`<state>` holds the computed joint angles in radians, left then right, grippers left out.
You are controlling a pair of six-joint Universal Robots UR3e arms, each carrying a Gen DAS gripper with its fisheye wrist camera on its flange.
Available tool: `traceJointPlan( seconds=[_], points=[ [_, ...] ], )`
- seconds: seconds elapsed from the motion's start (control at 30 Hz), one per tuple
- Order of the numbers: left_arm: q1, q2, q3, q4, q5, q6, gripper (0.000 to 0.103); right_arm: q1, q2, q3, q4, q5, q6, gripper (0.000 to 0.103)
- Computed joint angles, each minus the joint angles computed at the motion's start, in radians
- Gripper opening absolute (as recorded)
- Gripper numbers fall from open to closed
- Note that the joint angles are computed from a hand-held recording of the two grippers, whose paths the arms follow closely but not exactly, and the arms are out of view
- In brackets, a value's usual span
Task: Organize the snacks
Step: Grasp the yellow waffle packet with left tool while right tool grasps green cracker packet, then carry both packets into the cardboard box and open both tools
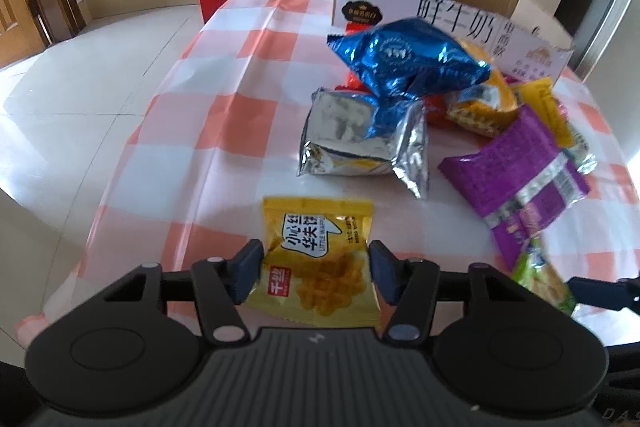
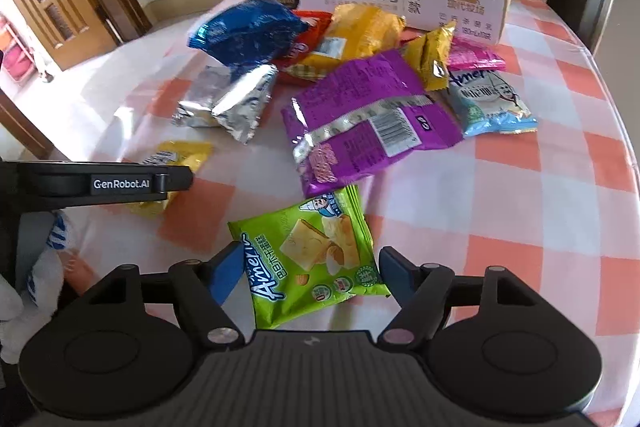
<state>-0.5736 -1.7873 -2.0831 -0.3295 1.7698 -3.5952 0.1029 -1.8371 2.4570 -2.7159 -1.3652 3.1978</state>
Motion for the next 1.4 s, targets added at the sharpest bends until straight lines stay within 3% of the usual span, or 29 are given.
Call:
traceJointPlan(
  seconds=[0.27, 0.4, 0.53, 0.6, 0.67, 0.8, 0.97, 1.4],
  points=[
    [-0.004, -0.010, -0.013, -0.001, 0.022, -0.002, 0.058, 0.018, 0.000, -0.010, 0.007, 0.017, -0.015, 0.077],
    [-0.037, -0.047, 0.000, 0.015, 0.081, 0.013, 0.071, 0.055, 0.055, -0.034, -0.001, -0.043, 0.005, 0.078],
    [-0.034, -0.052, -0.013, 0.043, 0.068, 0.014, 0.073, 0.064, 0.067, -0.039, 0.011, -0.051, 0.003, 0.089],
    [-0.029, -0.049, -0.025, 0.062, 0.055, 0.018, 0.069, 0.078, 0.084, -0.044, 0.005, -0.063, 0.006, 0.093],
    [-0.031, -0.043, -0.029, 0.067, 0.053, 0.027, 0.057, 0.102, 0.106, -0.052, 0.003, -0.089, 0.004, 0.093],
    [-0.038, -0.032, -0.029, 0.054, 0.051, 0.023, 0.055, 0.163, 0.134, -0.069, -0.015, -0.163, -0.007, 0.081],
    [-0.053, -0.010, -0.033, 0.047, 0.058, 0.005, 0.055, 0.109, 0.082, -0.055, 0.020, -0.082, -0.021, 0.070],
    [-0.111, 0.064, -0.036, 0.067, 0.127, -0.024, 0.055, 0.063, -0.057, -0.014, -0.014, 0.028, -0.034, 0.068]
  ],
)
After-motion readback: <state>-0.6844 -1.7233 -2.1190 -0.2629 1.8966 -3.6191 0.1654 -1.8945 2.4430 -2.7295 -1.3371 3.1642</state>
